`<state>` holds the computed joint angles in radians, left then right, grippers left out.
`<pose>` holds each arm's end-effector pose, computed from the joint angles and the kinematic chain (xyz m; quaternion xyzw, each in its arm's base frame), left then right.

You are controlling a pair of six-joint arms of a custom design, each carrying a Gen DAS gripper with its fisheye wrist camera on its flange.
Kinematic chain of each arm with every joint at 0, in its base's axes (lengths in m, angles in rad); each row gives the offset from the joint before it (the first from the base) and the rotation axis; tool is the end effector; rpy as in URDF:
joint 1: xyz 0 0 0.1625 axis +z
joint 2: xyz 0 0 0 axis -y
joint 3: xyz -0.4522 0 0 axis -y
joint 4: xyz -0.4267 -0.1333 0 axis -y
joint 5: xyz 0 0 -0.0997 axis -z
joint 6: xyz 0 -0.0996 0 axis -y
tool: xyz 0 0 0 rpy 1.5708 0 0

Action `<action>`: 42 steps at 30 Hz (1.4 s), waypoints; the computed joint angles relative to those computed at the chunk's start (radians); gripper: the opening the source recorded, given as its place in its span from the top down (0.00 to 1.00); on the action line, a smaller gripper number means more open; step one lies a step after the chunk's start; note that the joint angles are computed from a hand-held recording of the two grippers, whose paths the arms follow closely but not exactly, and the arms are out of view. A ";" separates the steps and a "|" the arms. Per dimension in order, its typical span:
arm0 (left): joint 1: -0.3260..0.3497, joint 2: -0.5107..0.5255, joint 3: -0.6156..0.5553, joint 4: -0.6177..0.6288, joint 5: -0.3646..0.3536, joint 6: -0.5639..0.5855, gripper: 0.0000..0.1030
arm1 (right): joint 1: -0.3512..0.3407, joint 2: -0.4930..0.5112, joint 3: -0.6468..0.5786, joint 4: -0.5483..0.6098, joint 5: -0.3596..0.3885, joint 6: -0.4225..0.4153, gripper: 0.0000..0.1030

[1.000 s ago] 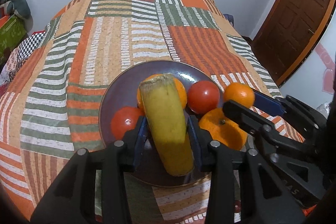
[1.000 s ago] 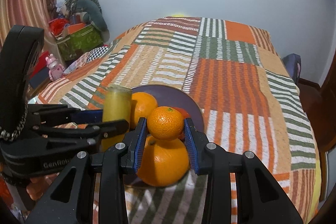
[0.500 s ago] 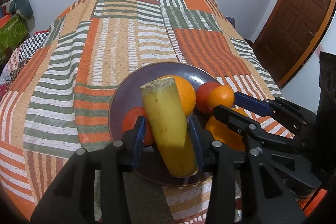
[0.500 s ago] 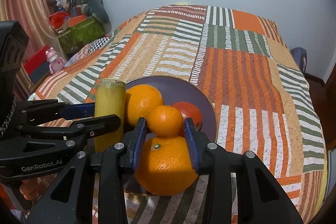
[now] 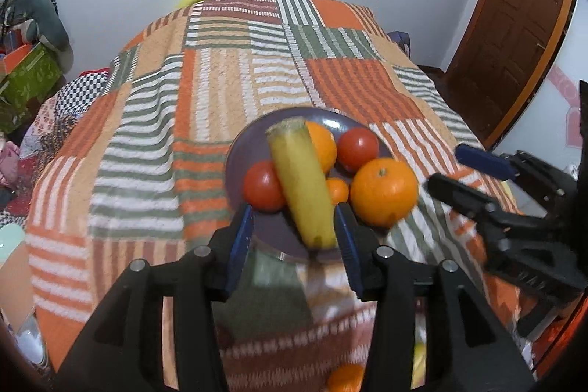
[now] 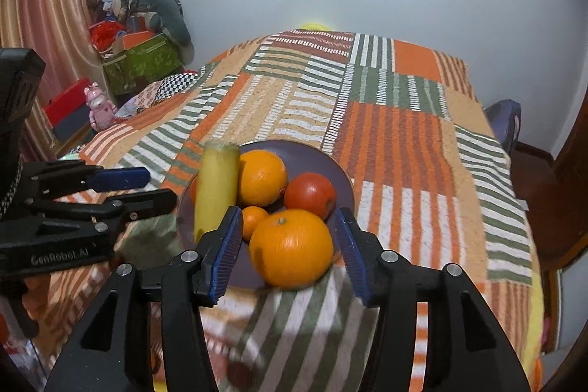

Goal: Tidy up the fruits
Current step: 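Place the yellow fruit and the tangerine on the purple plate and release, then reach the right gripper to the second yellow cylindrical fruit and grasp it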

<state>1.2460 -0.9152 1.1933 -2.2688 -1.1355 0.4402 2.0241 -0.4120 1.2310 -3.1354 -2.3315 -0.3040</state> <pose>-0.0936 -0.8272 0.3620 0.3147 0.9028 -0.1910 0.2226 0.4207 -0.7160 0.0465 0.1940 -0.8535 0.3630 0.3196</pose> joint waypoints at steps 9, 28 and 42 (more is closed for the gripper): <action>0.019 -0.142 0.175 0.046 0.044 -0.015 0.47 | 0.033 -0.079 0.187 -0.012 -0.054 0.088 0.45; 0.040 -0.278 0.379 0.089 0.034 -0.016 0.42 | 0.022 -0.079 0.296 0.093 -0.022 0.340 0.39; 0.020 -0.298 0.433 0.072 -0.002 -0.064 0.42 | 0.042 -0.068 0.267 0.100 -0.028 0.330 0.39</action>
